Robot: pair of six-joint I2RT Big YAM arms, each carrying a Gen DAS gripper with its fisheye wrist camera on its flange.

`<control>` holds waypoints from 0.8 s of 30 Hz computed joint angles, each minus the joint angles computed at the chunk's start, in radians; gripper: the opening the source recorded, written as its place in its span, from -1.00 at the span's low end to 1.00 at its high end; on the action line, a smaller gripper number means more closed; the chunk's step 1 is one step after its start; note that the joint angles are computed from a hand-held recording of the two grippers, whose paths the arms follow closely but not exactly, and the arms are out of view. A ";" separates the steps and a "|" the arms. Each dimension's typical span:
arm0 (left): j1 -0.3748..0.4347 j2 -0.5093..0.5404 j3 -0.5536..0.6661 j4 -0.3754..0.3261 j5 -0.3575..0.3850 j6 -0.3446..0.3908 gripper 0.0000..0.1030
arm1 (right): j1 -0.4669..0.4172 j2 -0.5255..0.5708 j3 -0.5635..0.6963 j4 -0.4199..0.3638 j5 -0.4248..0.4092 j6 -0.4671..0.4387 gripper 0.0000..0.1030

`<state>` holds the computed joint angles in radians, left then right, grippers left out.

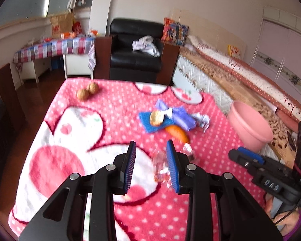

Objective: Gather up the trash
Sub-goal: 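Grasp the golden round biscuit with the left tool while the right tool grasps the purple cloth bundle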

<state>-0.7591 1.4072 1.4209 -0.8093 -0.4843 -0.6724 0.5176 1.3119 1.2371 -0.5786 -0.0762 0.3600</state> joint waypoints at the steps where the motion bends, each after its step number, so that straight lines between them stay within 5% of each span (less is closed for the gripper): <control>1: 0.008 0.011 0.007 -0.013 0.015 -0.011 -0.40 | -0.004 0.006 0.004 0.000 -0.011 -0.002 -0.23; 13: 0.092 0.177 0.182 -0.049 0.132 -0.066 -0.40 | -0.048 0.036 0.026 0.000 -0.064 0.011 -0.23; 22: 0.140 0.289 0.279 -0.097 0.187 -0.130 -0.41 | -0.086 0.139 0.169 -0.034 -0.111 -0.025 -0.23; 24: 0.149 0.306 0.290 -0.101 0.216 -0.130 -0.67 | -0.092 0.184 0.225 -0.051 -0.117 -0.050 -0.22</control>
